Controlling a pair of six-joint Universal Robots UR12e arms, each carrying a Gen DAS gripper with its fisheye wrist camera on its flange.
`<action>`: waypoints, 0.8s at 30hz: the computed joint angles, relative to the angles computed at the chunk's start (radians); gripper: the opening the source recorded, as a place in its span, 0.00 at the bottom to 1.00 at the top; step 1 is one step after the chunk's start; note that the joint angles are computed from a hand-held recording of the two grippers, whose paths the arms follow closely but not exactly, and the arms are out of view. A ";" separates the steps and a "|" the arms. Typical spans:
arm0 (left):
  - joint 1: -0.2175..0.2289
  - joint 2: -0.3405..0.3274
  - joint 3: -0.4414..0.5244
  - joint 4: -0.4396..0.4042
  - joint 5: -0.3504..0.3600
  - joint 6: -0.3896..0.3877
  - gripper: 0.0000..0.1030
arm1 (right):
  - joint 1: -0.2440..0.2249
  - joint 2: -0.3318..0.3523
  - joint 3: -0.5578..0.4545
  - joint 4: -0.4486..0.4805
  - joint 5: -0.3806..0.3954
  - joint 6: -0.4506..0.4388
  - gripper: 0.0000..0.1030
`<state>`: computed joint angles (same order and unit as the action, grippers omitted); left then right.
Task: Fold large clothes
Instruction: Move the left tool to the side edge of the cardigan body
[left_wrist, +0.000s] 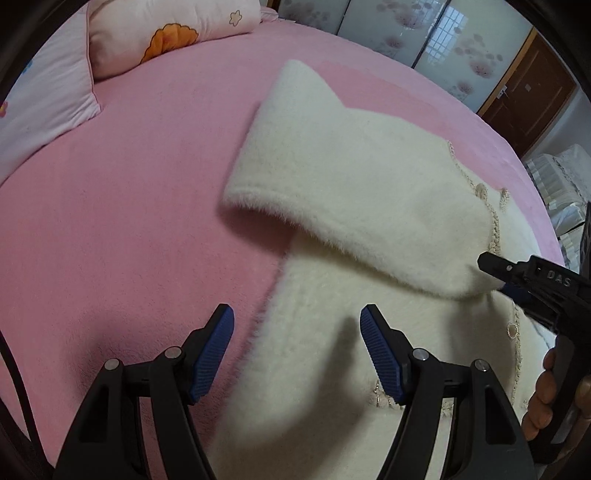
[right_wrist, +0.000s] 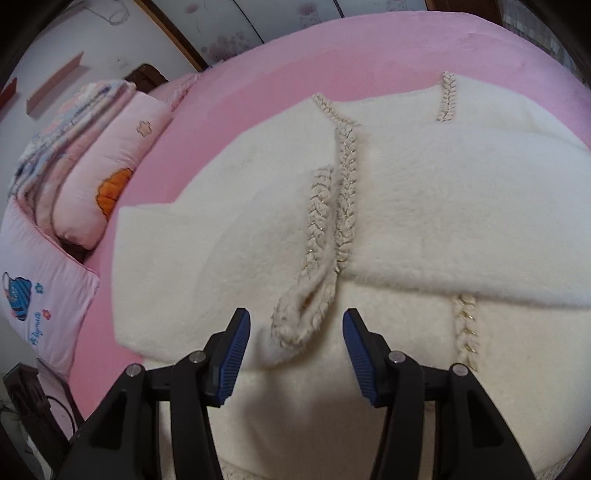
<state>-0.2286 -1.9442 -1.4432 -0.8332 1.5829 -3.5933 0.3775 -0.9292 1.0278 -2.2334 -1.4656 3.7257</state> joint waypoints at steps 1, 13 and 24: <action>0.001 0.000 -0.004 0.002 -0.001 0.003 0.67 | 0.001 0.010 -0.023 0.024 0.011 -0.037 0.15; -0.006 -0.025 0.023 0.019 -0.013 0.013 0.67 | -0.007 -0.089 0.016 -0.358 -0.344 -0.273 0.15; 0.010 -0.065 0.089 0.015 -0.028 0.041 0.68 | -0.088 -0.219 0.307 -0.027 -0.272 -0.024 0.22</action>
